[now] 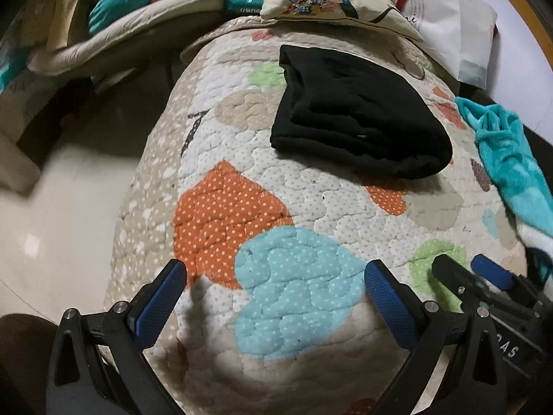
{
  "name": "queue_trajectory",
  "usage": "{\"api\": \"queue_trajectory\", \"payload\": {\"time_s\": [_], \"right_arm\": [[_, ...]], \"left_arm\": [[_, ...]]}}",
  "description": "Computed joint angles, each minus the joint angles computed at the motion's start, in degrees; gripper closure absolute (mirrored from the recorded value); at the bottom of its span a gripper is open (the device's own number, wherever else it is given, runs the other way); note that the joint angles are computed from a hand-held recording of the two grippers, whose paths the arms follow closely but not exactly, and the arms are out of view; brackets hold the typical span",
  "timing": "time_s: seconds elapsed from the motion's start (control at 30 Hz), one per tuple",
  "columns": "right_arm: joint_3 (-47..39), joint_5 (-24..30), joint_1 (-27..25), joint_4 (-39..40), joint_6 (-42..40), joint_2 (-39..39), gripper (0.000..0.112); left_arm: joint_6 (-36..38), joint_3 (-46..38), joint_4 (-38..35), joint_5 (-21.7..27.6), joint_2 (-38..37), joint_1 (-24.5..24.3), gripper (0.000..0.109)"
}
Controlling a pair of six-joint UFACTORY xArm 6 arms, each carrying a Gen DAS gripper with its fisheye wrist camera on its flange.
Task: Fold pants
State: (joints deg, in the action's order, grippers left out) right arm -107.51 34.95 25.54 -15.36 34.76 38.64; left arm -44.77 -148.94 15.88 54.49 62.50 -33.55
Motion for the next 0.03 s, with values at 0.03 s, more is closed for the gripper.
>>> {"api": "queue_trajectory", "payload": {"time_s": [0.03], "right_arm": [[-0.1, 0.1, -0.1, 0.0, 0.2, 0.1, 0.027]], "left_arm": [[-0.5, -0.1, 0.5, -0.1, 0.1, -0.1, 0.006]]}}
